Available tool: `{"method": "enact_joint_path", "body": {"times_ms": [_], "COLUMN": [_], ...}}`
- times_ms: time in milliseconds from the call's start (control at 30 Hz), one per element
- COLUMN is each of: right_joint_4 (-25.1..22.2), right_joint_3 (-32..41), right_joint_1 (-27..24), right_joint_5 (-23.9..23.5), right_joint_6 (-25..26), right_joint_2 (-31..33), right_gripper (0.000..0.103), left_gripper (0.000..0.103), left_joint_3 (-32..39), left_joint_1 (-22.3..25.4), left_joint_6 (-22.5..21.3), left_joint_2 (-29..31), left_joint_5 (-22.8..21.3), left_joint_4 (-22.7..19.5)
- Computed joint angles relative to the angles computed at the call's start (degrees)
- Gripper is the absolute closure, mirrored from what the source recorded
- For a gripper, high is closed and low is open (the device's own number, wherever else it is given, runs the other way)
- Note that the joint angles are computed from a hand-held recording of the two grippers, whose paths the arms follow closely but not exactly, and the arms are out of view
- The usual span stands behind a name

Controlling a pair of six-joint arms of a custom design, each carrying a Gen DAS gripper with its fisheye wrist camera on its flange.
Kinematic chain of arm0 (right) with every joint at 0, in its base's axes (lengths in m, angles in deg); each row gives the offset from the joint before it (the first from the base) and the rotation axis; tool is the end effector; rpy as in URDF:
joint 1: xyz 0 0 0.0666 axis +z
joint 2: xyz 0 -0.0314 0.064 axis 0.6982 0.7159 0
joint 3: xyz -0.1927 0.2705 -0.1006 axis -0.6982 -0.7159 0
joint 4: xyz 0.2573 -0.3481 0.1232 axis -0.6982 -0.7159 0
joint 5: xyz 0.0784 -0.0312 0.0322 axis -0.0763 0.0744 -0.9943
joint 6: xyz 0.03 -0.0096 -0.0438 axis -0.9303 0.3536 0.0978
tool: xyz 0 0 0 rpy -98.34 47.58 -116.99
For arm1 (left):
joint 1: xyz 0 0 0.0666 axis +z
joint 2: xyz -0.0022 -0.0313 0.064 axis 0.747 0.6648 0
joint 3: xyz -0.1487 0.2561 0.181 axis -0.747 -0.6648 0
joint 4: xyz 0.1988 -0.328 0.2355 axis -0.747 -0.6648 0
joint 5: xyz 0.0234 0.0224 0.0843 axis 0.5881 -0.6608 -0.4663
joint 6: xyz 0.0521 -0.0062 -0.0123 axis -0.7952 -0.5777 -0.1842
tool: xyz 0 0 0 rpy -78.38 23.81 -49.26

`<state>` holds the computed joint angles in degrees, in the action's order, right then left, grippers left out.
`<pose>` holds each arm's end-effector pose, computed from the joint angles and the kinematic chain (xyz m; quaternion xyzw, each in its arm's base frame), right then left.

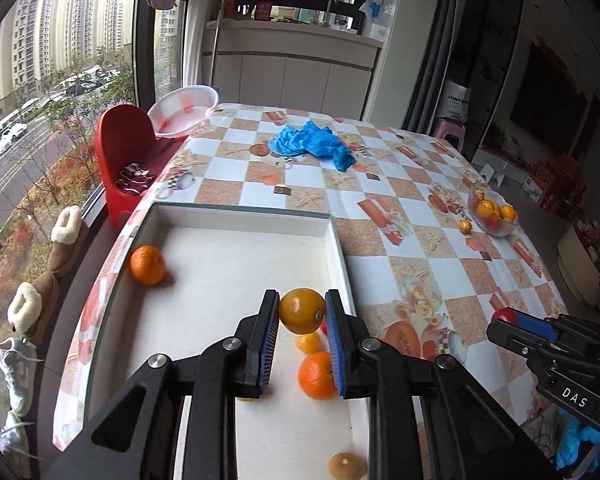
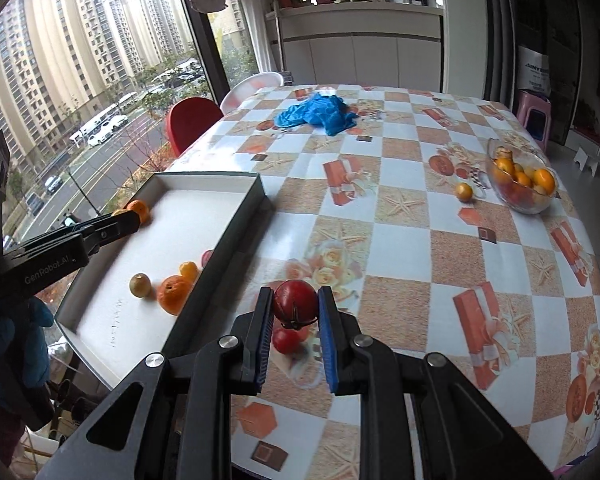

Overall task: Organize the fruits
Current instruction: 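Carry the yellow tomato and red tomato in both grippers over the white tray, then open both grippers to drop the tomatoes into the tray, then move both grippers back toward the loose tomatoes on the table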

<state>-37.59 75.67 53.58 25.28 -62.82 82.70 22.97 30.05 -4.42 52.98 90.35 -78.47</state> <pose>0.3841 0.0611 0.4270 0.0793 0.9384 0.0647 0.3300 0.4829 -0.1681 0.4078 0.1890 0.9040 -0.1565 0.3501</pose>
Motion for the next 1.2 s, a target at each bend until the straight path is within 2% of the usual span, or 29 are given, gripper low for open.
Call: {"method": "enact_joint_path", "body": {"times_ms": [400, 733, 833, 867, 900, 933, 967, 1000, 1033, 1133, 1200], "right_joint_4": [0.62, -1.64, -2.12, -2.13, -2.04, -1.91, -1.78, -1.59, -1.49, -1.58, -1.58], "right_joint_3": [7.65, 9.02, 9.13, 9.14, 9.10, 9.05, 9.20, 9.13, 9.11, 9.16, 9.21], "right_joint_1": [9.61, 12.12, 12.24, 12.29, 12.31, 12.39, 12.38, 12.41, 12.42, 12.29, 11.86], "right_joint_5": [-1.21, -2.56, -2.52, -2.50, -2.44, -2.15, -1.88, -1.67, -1.43, -0.16, 0.50], "right_joint_6": [0.89, 1.16, 1.27, 1.29, 1.35, 1.41, 1.65, 1.77, 1.87, 2.06, 1.84], "right_joint_2": [11.20, 14.88, 14.83, 14.73, 14.60, 14.43, 14.52, 14.30, 14.15, 13.92, 13.74], "right_gripper": [0.079, 0.079, 0.074, 0.066, 0.057, 0.054, 0.051, 0.048, 0.047, 0.039, 0.028], "left_gripper": [0.078, 0.078, 0.078, 0.078, 0.073, 0.045, 0.027, 0.018, 0.018, 0.018, 0.018], "left_joint_3": [-5.32, -6.45, -6.28, -6.26, -6.25, -6.25, -6.76, -7.77, -8.14, -7.08, -6.95], "left_joint_1": [5.32, 6.09, 5.89, 5.85, 5.74, 5.63, 5.59, 5.49, 5.64, 5.77, 5.45], "left_joint_6": [-1.18, -1.34, -1.69, -1.81, -1.84, -1.72, -1.16, -0.07, 0.02, -0.21, -0.45], "left_joint_2": [-1.72, -1.53, -1.09, -1.00, -0.92, -0.91, -1.38, -2.33, -2.73, -1.92, -1.83], "left_joint_5": [-0.41, -1.72, -2.39, -2.50, -2.71, -3.05, -3.58, -5.26, -4.80, -3.66, -4.57], "left_joint_4": [-1.15, -2.00, -2.50, -2.70, -2.86, -2.88, -2.07, -0.30, 0.44, -1.18, -1.19]}}
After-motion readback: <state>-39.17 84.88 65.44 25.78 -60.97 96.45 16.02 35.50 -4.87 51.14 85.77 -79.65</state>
